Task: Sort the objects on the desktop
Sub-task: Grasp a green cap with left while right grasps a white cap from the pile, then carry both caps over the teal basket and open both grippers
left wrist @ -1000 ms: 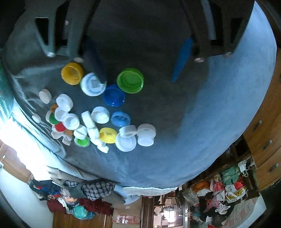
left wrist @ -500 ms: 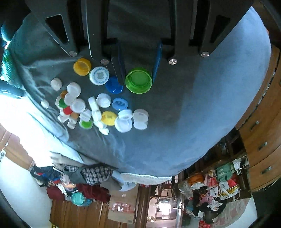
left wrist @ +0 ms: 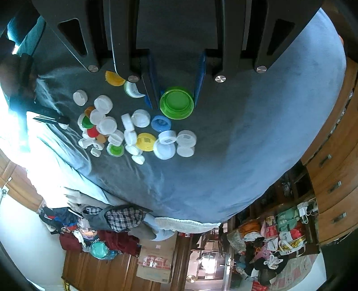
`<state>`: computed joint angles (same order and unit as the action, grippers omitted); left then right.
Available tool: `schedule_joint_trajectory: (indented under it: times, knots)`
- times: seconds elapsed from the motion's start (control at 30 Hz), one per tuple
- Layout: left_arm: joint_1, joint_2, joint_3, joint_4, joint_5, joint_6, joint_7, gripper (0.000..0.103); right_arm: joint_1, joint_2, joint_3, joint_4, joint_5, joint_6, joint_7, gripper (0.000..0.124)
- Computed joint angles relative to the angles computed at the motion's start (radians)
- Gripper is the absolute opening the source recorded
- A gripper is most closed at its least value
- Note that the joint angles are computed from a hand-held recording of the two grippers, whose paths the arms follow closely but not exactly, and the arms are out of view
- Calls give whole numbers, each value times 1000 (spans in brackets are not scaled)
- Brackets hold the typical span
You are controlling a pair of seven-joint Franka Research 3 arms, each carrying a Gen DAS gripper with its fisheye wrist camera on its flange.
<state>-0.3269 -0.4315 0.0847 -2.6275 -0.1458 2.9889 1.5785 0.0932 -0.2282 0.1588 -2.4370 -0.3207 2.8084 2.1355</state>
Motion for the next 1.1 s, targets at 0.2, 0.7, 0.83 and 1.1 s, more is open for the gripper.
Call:
schedule_joint_trajectory:
  times: [0.2,0.7,0.83,1.1]
  knots:
    - [6,-46,-40,-4,13,-26,-36,25,57,-124,-3,-51,92,-9,-85,34]
    - [-79,-103,-184,85,116,-90,-202,25,55,-673,52,-197,294,-239,-211,34]
    - [-145,-44,-216,171,124,-88,-206,25,6,-801,37,-226,299,-310,-228,34]
    - [-212,136,-327,396,154,-141,-208,25,-117,-1005,-21,-271,296,-438,-283,34]
